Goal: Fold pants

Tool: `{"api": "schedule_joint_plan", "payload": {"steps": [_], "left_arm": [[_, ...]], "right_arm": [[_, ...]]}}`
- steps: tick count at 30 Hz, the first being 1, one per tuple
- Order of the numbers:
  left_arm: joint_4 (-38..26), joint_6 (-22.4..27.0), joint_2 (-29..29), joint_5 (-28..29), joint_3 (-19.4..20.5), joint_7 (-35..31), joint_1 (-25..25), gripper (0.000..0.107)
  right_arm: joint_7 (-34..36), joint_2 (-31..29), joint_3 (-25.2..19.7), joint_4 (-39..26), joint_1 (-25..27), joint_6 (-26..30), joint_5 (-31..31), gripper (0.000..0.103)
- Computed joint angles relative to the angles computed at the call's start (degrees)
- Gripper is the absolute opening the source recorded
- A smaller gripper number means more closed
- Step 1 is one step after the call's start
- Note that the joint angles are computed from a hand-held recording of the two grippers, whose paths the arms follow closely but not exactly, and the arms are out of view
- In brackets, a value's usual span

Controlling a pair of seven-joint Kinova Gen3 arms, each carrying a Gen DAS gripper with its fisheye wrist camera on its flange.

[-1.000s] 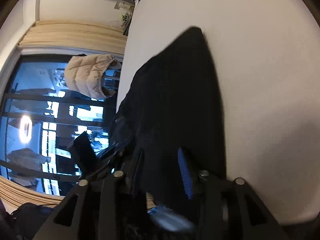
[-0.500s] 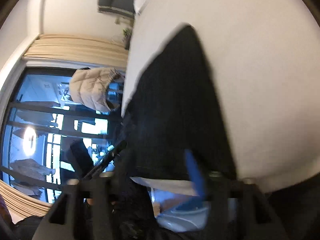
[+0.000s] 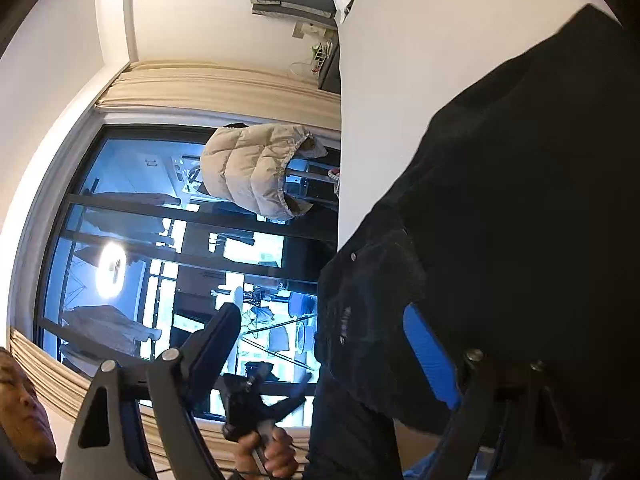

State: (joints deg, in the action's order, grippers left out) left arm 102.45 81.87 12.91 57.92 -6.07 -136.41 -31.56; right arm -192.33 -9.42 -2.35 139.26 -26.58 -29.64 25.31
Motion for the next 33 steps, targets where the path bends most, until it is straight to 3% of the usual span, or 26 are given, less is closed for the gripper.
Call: {"api": "schedule_joint_plan", "payload": {"steps": [3, 16, 20, 24, 28, 33], "left_arm": [[0.2, 3.7, 4.1, 1.8, 0.4, 1.1, -1.3, 0.097], [2.8, 5.8, 15.2, 8.4, 3.1, 3.0, -5.9, 0.093], [2.9, 7.4, 15.5, 7.1, 1.4, 7.0, -6.7, 0.079], [3.0, 7.9, 14.6, 5.0, 2.0, 5.8, -7.9, 0.079], [4.0, 6.1, 15.3, 7.6, 3.2, 5.9, -7.0, 0.080], [3.7, 7.3, 15.8, 9.1, 3.7, 4.1, -7.1, 0.080]], "right_arm": [[-0.1, 0.2, -0.2, -0.8, 0.0, 0.3, 0.5, 0.085], [3.1, 0.4, -1.4, 0.5, 0.0, -0.5, -6.0, 0.082], [3.3, 0.3, -2.0, 0.0, 0.4, 0.2, -6.4, 0.082], [4.5, 0.8, -1.7, 0.7, 0.5, -1.7, -7.1, 0.082], [4.9, 2.4, -2.5, 1.0, 1.2, -3.7, -8.1, 0.082], [5.8, 3.5, -3.5, 0.8, 2.1, -5.1, -8.1, 0.081]]}}
